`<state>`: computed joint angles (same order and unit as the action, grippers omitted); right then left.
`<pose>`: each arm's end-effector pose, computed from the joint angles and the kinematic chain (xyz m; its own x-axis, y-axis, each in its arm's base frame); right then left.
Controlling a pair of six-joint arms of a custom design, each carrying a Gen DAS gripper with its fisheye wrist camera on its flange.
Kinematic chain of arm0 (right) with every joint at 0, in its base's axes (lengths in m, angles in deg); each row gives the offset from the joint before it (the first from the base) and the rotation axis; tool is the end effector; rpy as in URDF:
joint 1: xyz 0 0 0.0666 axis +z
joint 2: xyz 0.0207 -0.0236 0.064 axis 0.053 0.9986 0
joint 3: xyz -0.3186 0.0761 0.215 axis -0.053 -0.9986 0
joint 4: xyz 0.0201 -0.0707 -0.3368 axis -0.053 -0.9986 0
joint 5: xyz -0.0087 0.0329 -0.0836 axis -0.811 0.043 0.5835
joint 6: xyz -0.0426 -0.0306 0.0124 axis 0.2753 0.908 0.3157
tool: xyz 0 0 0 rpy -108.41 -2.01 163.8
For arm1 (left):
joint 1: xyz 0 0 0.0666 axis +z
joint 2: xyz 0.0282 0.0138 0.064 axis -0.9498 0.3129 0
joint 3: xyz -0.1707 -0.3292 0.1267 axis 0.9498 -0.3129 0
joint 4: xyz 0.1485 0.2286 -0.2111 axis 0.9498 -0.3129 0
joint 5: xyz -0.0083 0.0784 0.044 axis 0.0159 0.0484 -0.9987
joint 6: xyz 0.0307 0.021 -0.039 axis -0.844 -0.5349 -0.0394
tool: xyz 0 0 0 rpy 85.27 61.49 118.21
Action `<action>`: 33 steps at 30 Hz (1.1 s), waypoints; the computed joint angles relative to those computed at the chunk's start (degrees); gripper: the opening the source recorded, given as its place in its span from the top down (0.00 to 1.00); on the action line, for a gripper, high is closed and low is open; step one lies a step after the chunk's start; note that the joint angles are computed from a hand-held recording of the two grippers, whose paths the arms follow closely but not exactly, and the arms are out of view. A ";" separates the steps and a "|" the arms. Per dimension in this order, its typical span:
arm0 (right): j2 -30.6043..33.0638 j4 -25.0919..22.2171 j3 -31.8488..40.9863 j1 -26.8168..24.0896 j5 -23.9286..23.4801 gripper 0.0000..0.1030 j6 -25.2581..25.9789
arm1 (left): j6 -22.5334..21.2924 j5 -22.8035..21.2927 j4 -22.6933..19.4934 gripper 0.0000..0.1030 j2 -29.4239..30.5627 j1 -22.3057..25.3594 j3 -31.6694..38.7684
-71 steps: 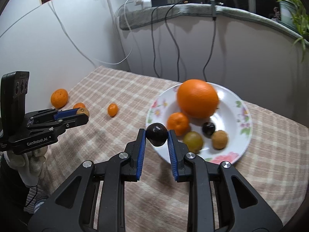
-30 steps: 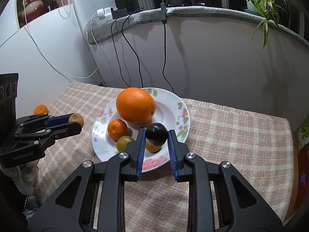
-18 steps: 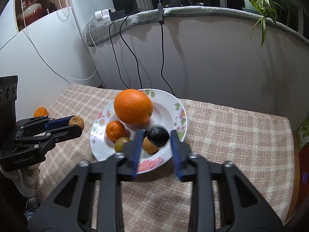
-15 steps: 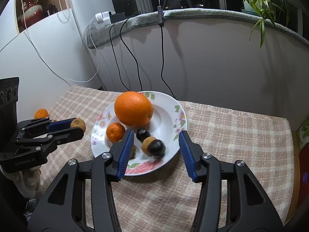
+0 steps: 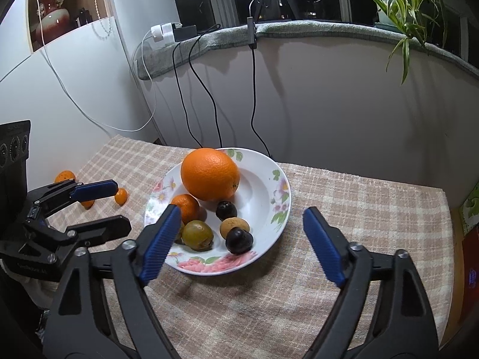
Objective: Organize fruits
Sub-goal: 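Withdraw both grippers from the plate back toward the fruits on the cloth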
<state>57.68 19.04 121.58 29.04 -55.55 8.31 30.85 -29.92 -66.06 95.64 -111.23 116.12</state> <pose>0.3845 0.1790 0.3170 -0.6784 0.1727 -0.7141 0.0185 0.9757 0.2184 0.4476 -0.3766 0.3028 -0.5754 0.3785 -0.7250 0.6791 0.7151 -0.1657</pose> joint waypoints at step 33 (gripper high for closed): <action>0.36 -3.10 3.66 3.72 1.96 0.11 0.27 | 0.72 -1.67 1.63 0.22 -4.72 1.37 -4.46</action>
